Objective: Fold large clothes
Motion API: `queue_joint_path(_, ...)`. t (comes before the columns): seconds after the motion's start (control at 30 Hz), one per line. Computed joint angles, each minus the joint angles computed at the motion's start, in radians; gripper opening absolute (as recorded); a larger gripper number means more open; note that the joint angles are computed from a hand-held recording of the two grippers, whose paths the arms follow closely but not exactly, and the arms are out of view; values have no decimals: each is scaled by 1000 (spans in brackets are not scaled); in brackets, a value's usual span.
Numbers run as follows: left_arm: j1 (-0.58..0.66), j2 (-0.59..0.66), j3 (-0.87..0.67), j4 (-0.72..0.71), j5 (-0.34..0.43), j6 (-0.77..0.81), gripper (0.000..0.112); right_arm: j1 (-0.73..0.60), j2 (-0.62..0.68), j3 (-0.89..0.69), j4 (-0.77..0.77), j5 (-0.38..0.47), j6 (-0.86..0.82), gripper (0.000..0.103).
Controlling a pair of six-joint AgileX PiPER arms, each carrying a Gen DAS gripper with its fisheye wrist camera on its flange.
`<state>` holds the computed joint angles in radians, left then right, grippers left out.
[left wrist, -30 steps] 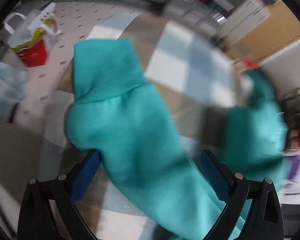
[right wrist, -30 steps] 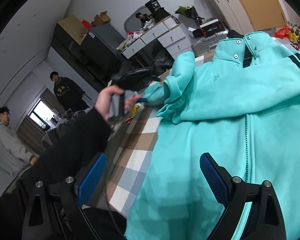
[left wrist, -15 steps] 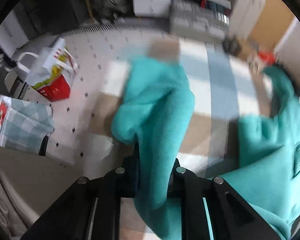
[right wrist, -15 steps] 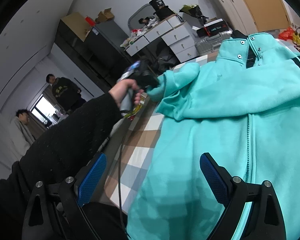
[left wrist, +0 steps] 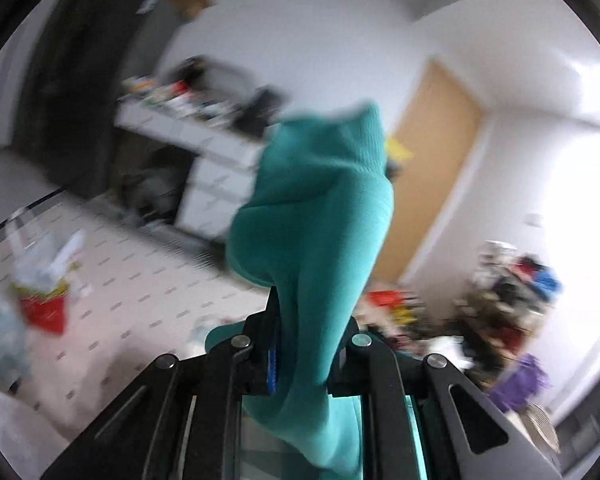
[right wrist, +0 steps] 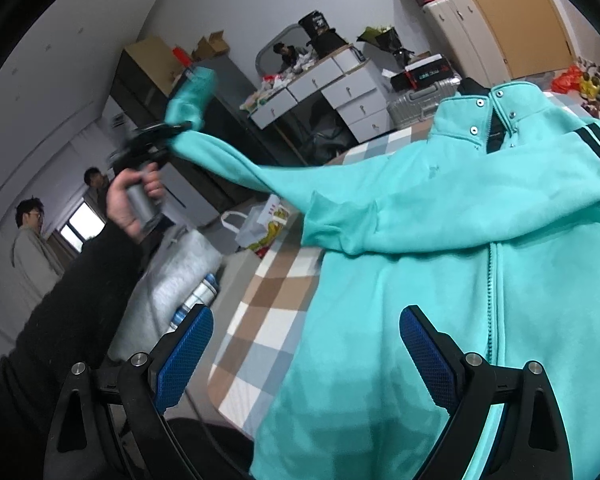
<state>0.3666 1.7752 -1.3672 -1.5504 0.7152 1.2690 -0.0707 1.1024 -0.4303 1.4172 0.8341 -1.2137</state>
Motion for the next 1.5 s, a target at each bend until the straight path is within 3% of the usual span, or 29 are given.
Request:
queue_joint_path(0.13,-15,-35,106,-93,103,183,11,-79,-2,12,60,84,-68,96)
queue_joint_path(0.3,-40,-1,193,-150,171,343,11,-62,-23,14,141,91,-127,96)
queue_joint_path(0.4,-45,12,244,-166,226,405,11,-38,-33,-57,143,85,-71,97)
queue_joint_path(0.53,-50,13,292,-142,240,495,11,61,-13,-269,98,20,65,97)
queue_joint_path(0.63,-55,-24,304,-102,234,504,11,242,98,-526,-54,-119,236,100)
queue_joint_path(0.73,-52,-57,305,-45,234,493,11,370,245,-770,-276,-194,489,100)
queue_joint_path(0.87,-48,-122,351,33,230,511,11,445,462,-1075,-521,-122,837,99)
queue_joint_path(0.93,-44,-140,368,71,217,496,14,489,526,-1165,-713,-111,1028,74)
queue_joint_path(0.97,-44,-155,374,88,183,473,23,506,564,-1216,-770,-81,1079,28)
queue_joint_path(1.0,-43,-162,377,101,164,453,29,519,582,-1241,-822,-54,1120,8)
queue_joint_path(1.03,-21,-165,377,115,182,432,42,528,584,-1237,-834,-52,1129,8)
queue_joint_path(1.07,-7,-177,393,110,186,431,62,530,573,-1210,-806,-69,1100,8)
queue_joint_path(1.13,35,-216,436,78,191,416,86,560,532,-1154,-811,-122,1074,7)
queue_joint_path(1.23,101,-284,491,41,221,376,88,594,521,-1164,-791,-128,1039,7)
queue_joint_path(1.3,116,-326,507,35,219,335,98,637,516,-1182,-849,-133,1087,7)
queue_joint_path(1.47,0,-456,548,17,-4,312,102,749,531,-1253,-1002,-105,1234,7)
queue_joint_path(1.5,-47,-474,542,32,-93,276,102,769,527,-1253,-1036,-111,1265,7)
